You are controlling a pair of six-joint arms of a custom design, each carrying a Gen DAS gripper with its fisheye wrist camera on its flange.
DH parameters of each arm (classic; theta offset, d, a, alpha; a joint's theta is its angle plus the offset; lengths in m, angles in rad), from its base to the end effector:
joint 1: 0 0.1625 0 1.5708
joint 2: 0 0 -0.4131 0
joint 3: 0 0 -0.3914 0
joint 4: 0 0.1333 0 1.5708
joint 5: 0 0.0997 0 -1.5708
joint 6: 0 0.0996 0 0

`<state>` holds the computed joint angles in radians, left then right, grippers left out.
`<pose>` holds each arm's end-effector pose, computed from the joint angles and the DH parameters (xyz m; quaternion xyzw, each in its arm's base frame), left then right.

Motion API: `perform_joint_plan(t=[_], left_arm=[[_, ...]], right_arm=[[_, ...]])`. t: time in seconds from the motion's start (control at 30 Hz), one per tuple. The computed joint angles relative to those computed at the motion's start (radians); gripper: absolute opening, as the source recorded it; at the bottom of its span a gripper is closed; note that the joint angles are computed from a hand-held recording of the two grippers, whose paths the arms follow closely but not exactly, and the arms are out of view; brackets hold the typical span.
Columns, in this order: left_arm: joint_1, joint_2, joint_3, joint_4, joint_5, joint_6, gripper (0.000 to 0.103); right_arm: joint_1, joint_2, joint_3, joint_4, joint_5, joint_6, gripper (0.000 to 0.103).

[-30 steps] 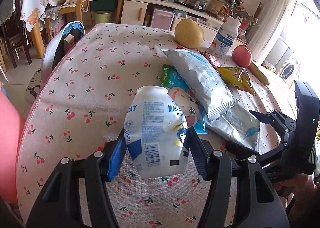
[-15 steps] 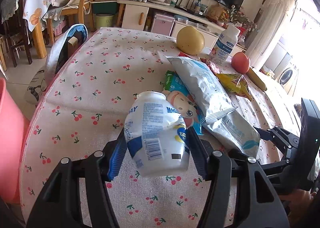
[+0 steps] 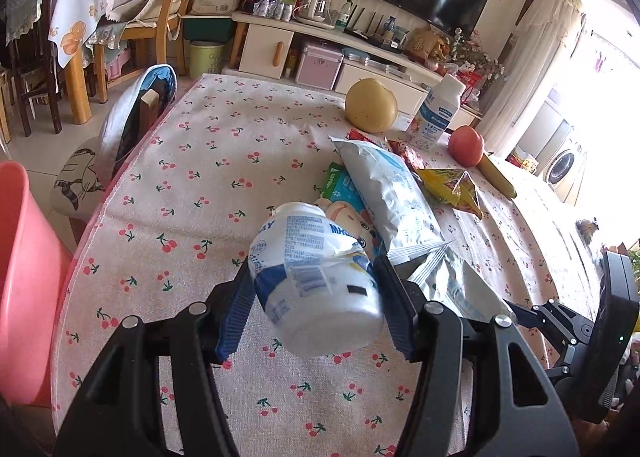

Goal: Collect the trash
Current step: 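Carry the bottle toward the pink bucket with left while right holds white wipes pack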

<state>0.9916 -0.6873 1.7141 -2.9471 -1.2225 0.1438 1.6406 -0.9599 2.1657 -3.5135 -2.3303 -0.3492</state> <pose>-0.2145 -0.6336 0.0359 0.3148 0.9178 -0.2040 0.1296 0.0994 -0.4933 0.1488 0.0496 -0.8752 0.2831 0.3890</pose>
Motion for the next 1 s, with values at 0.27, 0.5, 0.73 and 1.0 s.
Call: perform_joint_plan(t=[0.27,0.5,0.73,1.0], left_arm=[[0.015,-0.015,-0.004,0.04,-0.037,-0.023,0.044],[0.026,-0.002,-0.024,0.086,-0.008,-0.061,0.06],[0.055,0.01,-0.052,0.101,0.034,-0.167,0.079],[0.103,-0.009,-0.064,0.075,-0.003,-0.354,0.08]], right_arm=[[0.049,-0.04,0.057,-0.045,-0.032,0.062,0.069],[0.082,-0.041,0.071,-0.055,-0.06,0.091,0.069],[0.091,-0.031,0.073,-0.061,-0.05,0.078,0.069],[0.082,-0.015,0.067,-0.049,0.002,0.061,0.07]])
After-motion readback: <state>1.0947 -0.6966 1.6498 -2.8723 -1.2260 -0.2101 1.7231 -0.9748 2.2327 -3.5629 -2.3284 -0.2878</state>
